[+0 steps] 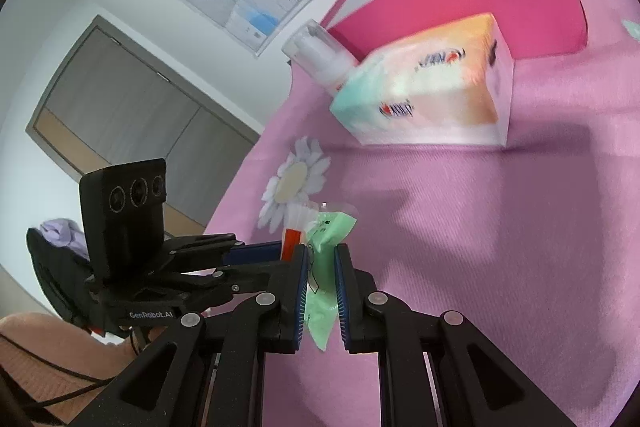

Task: Organize soft objects
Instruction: 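Lift the tape pack with the right gripper and carry it toward the box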

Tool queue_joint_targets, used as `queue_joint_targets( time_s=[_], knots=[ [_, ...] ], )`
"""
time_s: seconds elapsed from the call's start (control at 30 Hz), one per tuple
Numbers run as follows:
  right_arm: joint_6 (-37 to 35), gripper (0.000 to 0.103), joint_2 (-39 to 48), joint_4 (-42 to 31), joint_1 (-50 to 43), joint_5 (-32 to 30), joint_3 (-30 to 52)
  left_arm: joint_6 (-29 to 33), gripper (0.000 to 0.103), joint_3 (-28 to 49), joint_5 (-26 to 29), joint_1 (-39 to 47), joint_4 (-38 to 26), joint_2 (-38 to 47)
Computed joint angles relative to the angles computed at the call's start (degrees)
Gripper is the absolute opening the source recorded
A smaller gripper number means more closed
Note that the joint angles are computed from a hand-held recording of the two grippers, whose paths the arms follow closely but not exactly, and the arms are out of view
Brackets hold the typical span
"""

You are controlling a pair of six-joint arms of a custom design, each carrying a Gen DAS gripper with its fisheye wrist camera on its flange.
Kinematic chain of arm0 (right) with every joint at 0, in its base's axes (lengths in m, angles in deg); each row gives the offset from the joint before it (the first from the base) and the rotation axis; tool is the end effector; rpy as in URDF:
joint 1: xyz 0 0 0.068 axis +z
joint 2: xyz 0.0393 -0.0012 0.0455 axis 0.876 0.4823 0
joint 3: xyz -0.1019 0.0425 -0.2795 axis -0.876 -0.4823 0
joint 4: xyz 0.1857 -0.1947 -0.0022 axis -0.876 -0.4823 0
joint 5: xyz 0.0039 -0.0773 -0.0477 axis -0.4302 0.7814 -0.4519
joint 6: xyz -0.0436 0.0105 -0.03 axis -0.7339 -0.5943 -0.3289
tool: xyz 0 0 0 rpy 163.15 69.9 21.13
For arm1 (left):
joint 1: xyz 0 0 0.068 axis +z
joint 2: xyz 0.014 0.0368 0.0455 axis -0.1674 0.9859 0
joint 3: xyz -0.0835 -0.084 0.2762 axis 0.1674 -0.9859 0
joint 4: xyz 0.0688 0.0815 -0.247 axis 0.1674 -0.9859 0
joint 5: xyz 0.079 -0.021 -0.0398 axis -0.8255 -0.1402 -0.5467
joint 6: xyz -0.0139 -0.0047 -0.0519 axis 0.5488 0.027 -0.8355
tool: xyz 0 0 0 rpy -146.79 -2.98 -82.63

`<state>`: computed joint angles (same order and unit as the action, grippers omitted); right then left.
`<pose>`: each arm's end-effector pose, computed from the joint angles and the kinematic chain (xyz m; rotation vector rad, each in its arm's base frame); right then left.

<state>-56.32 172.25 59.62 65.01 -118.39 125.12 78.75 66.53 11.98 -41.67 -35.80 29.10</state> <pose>0.3022 0.0476 0.1350 -0.2390 2.3423 1.1828 0.2888 -0.1920 0.1662 0.5863 2.5397 -0.6335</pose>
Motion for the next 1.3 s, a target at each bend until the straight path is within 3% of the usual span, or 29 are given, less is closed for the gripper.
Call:
queue_joint_targets(
  time_s=[0.53,1.3],
  knots=[
    [1.48,0.012,-4.80,1.10,-1.88,0.01,1.41,2.61,0.028,5.55,-3.51,-0.95,-4.22,-2.40],
    [1.56,0.013,-6.41,1.68,-4.79,-0.39,4.13,5.24,0.028,14.69,-4.95,-1.34,-6.51,1.19]
  ],
)
